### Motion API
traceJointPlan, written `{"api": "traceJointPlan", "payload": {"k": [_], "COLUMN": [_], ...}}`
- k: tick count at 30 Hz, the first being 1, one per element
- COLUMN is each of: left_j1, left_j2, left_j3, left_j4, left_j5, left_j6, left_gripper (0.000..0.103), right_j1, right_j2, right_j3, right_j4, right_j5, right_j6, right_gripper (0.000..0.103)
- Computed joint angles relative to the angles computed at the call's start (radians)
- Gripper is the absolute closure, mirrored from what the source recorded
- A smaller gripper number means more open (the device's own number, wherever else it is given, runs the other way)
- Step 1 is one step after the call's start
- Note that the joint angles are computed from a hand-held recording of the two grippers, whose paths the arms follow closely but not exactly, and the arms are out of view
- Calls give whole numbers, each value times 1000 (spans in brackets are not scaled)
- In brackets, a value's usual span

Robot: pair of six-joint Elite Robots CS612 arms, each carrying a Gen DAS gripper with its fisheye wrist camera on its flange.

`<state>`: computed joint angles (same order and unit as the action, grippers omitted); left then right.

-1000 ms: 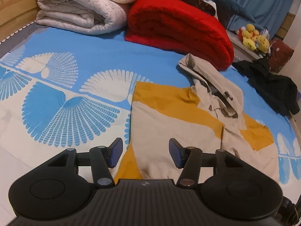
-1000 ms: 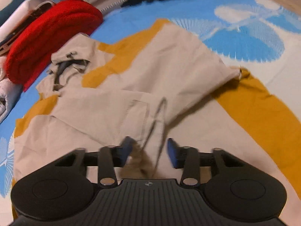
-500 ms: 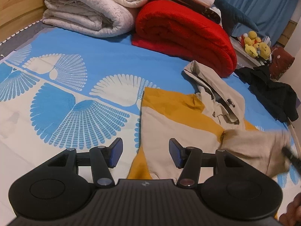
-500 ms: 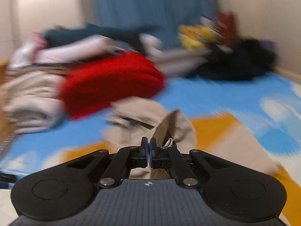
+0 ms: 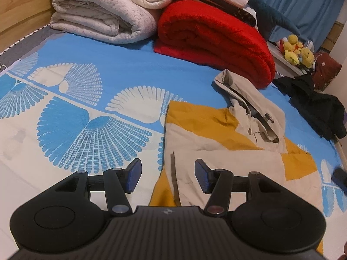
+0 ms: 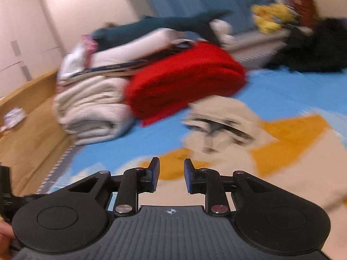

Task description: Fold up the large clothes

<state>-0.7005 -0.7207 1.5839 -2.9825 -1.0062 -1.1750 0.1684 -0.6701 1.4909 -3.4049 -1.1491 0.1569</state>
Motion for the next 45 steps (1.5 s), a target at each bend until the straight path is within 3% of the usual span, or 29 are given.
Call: {"api": "traceJointPlan", "payload": {"k": [4, 8, 10, 13, 16, 21, 23, 28, 29, 30, 31, 33, 37, 38, 40, 42, 43, 45], "left_j1": [-4, -4, -2, 5, 15, 29, 29, 27, 28, 28, 28, 23, -5, -8, -5, 5, 8, 2], "left_j2": [17, 31, 38, 55, 77, 112, 118, 125, 127, 129, 132, 134, 133, 132, 131, 131, 133, 127], "left_j3": [-31, -43, -45, -51, -67, -108, -122, -131, -136, -138, -140, -139, -135, -139, -154, -172, -177, -175], "left_j4": [36, 34, 20, -30, -69, -33, 20, 33, 38, 38, 30, 8, -149, -148, -59, 90, 120, 138], "left_j5": [10, 20, 17, -17, -76, -181, -192, -193, -196, -202, -207, -182, -54, -46, -70, -127, -144, -95], "left_j6": [-1, -37, -44, -57, -79, -126, -152, -152, -147, -143, -135, -130, 8, 29, 15, -54, -68, -76], "left_gripper": [43, 45, 58, 64, 64, 58, 58, 59, 59, 65, 83, 96, 97, 97, 97, 96, 95, 94], "right_j1": [-32, -55, -62, -101, -121, -152, -152, -150, -149, -148, -148, -147, -128, -122, -119, -122, -122, -116], "right_j2": [-23, -1, 6, 12, 18, 41, 52, 67, 68, 69, 70, 65, 40, 36, 36, 40, 40, 34], "right_j3": [58, 66, 48, 29, 15, -17, -33, -60, -62, -64, -63, -51, -2, 3, 0, -21, -22, -16], "right_j4": [24, 45, 117, 198, 222, 281, 302, 367, 368, 364, 355, 310, 163, 150, 189, 305, 333, 343], "right_j5": [-114, -218, -273, -200, -212, -159, -185, -182, -185, -192, -195, -206, -336, -374, -393, -362, -366, -411], "right_j6": [14, 57, 155, 292, 346, 389, 403, 474, 470, 466, 465, 471, 512, 518, 532, 528, 546, 554], "right_gripper": [77, 77, 75, 75, 75, 70, 70, 69, 75, 94, 103, 103, 103, 103, 103, 101, 98, 98]}}
